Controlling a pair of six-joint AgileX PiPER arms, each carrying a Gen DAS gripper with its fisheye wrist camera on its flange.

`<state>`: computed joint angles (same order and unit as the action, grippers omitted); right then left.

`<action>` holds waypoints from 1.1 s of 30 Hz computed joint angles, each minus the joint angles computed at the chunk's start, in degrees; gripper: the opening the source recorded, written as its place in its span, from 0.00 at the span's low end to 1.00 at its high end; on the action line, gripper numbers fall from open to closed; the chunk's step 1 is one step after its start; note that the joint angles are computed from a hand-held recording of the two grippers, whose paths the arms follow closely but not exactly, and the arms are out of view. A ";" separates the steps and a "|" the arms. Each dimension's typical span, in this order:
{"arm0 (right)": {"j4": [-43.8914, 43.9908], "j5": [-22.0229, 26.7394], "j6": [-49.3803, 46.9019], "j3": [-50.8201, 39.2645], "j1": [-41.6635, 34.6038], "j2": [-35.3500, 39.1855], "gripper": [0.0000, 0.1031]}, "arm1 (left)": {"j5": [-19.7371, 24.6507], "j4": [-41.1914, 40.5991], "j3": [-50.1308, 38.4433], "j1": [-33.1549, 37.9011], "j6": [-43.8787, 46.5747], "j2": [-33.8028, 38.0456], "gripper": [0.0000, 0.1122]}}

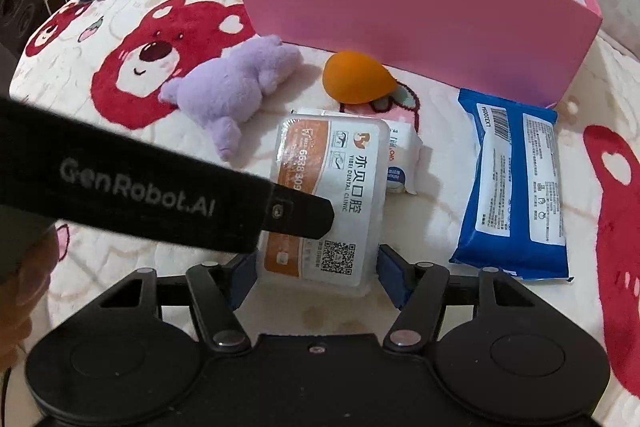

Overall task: Organize objects
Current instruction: 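Lift the clear box and lower it into the pink box beside the yarn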

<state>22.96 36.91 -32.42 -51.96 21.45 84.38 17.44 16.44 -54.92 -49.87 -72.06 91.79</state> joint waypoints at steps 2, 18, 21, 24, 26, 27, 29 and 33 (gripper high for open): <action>-0.84 -1.35 0.69 0.99 0.54 -1.17 0.65 | -0.86 -0.71 0.37 0.11 0.35 -0.55 0.30; 0.22 6.67 4.09 -6.88 -1.72 -12.03 0.65 | 14.84 10.36 -9.57 -5.14 -1.61 -9.26 0.30; -0.76 9.02 5.71 -13.28 -1.93 -9.79 0.65 | 20.56 8.08 -17.27 -3.79 4.54 -7.44 0.32; -1.69 11.33 7.50 -21.26 -2.34 -6.22 0.65 | 23.20 3.66 -24.41 0.03 11.85 -5.41 0.32; -1.99 14.05 8.71 -27.61 -3.10 -2.80 0.64 | 24.96 -1.53 -30.02 3.60 17.96 -2.95 0.32; -2.03 15.49 9.63 -31.24 -3.46 -0.47 0.64 | 26.34 -4.08 -33.23 5.34 20.85 -1.38 0.32; -2.59 17.11 11.27 -36.91 -3.62 3.42 0.64 | 29.12 -8.30 -39.74 8.63 26.34 2.21 0.32; -3.01 19.31 13.15 -47.22 -3.78 12.38 0.64 | 33.94 -13.73 -51.68 14.06 32.82 10.59 0.32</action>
